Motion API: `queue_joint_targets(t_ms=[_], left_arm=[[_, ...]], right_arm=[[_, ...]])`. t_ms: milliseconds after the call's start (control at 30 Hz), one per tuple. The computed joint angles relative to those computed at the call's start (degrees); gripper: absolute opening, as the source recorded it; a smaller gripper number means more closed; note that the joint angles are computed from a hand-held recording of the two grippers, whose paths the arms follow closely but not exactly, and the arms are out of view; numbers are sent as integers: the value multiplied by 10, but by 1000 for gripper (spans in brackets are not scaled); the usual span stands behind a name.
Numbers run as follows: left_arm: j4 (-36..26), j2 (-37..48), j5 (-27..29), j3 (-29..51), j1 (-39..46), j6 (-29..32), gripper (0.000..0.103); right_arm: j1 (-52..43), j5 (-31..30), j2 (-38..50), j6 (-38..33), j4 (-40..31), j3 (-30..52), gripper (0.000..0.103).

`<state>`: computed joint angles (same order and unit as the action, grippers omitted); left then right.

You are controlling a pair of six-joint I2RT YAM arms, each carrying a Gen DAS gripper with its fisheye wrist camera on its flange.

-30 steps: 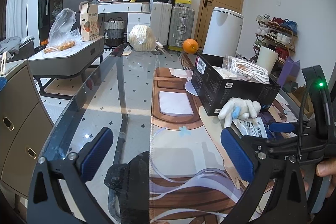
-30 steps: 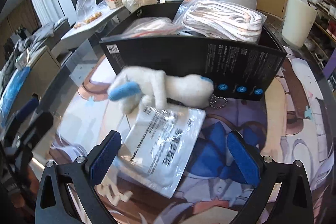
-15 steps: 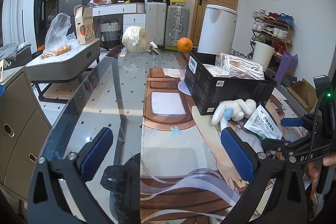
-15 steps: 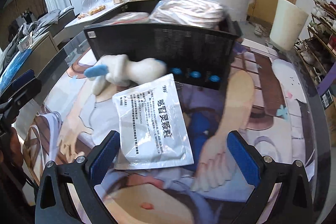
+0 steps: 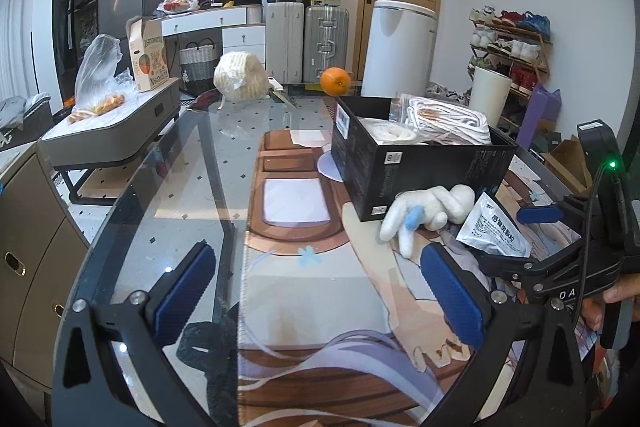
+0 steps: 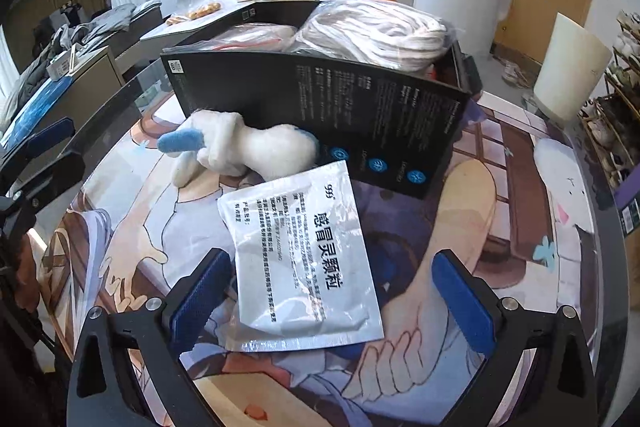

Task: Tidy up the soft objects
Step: 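Grasp the white printed packet with the right tool and lift it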

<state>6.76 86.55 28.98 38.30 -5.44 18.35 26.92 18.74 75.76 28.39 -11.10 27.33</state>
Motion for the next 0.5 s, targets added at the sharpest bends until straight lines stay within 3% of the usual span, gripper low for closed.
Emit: queue_joint_targets(t_ms=[133,200,267,333,500], left_arm=[[-7,3,-8,5,-20,-3,103],[-7,2,-9,6,-29,-1,103],[-11,4,-15,8,-39,1,103],[-14,5,-22,10,-49,4,103],[-36,9,-31,23,-66,10,103]], right_arm=[[2,-2,7,-4,11,2,96],[5,-6,-5,-16,11,-2,86],[8,-6,-15,-18,13,-6,66],[9,-6,-9,-23,15,-1,57],[1,-19,-27,-31,14,-12,49]])
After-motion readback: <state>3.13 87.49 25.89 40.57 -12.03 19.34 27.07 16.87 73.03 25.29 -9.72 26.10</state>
